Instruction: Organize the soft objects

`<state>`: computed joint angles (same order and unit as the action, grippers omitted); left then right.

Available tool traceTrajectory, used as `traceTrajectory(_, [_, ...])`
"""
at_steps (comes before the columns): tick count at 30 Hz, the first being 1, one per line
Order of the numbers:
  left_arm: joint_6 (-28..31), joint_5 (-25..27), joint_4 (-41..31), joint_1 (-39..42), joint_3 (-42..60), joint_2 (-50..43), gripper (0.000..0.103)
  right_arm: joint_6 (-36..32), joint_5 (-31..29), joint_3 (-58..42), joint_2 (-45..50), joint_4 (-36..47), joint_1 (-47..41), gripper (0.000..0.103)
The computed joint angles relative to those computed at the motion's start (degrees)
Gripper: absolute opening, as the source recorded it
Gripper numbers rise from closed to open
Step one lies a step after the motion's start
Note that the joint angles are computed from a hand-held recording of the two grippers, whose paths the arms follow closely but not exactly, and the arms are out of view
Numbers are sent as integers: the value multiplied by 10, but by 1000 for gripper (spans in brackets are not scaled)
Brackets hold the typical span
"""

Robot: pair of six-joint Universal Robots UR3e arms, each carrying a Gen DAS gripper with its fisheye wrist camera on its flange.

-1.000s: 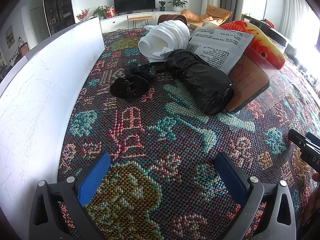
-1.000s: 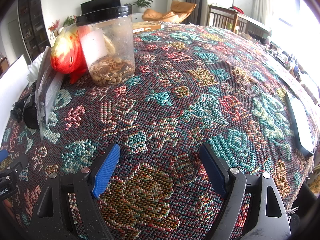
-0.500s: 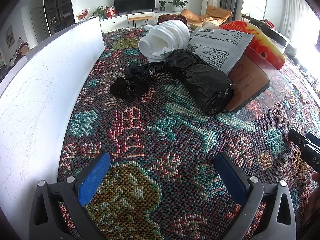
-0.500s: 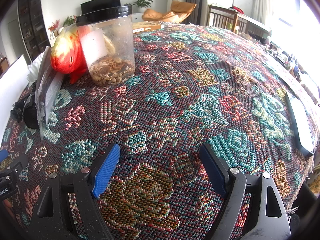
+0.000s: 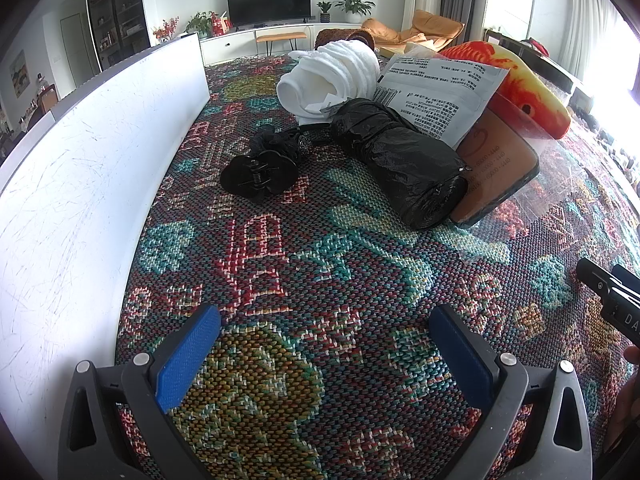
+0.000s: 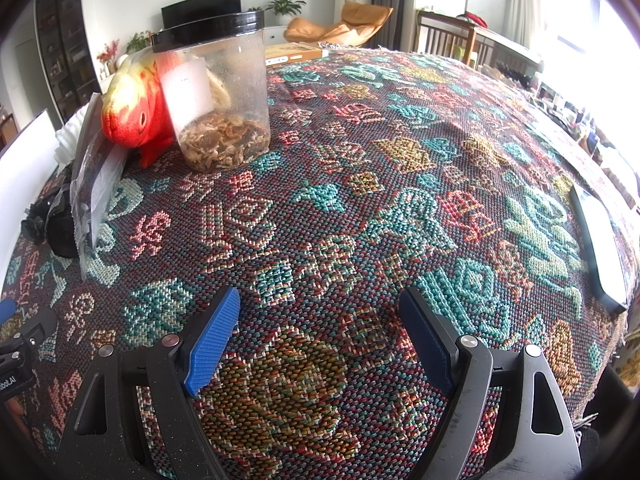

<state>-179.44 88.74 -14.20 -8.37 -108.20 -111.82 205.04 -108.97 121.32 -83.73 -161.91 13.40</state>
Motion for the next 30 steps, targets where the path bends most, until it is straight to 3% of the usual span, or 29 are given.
traceTrajectory(14, [0, 0, 0, 0, -1, 0, 103, 0, 0, 0, 0, 0, 0, 84])
traceTrajectory(19, [-14, 30, -29, -8, 31, 11, 103, -1, 1, 0, 0, -2, -2, 84])
traceTrajectory(22, [-20, 49, -47, -3, 97, -2, 103, 0, 0, 1, 0, -1, -1, 84])
traceTrajectory(24, [-24, 73, -111, -2, 189, -47, 101, -1, 1, 1, 0, -2, -2, 84])
traceTrajectory(25, [-25, 78, -143, 0, 237, -75, 98, 0, 1, 1, 0, -1, -1, 84])
traceTrajectory(27, [-27, 74, -205, 9, 328, -135, 75, -2, 2, 1, 0, -2, -3, 84])
traceTrajectory(28, [-27, 62, -240, 16, 373, -163, 69, -2, 2, 1, 0, -2, -2, 84])
traceTrajectory(29, [-27, 44, -260, 23, 397, -180, 55, -2, 2, 1, 0, -3, -3, 84])
traceTrajectory(30, [-26, 18, -275, 33, 414, -192, 48, -1, 1, 1, 0, -2, -2, 84])
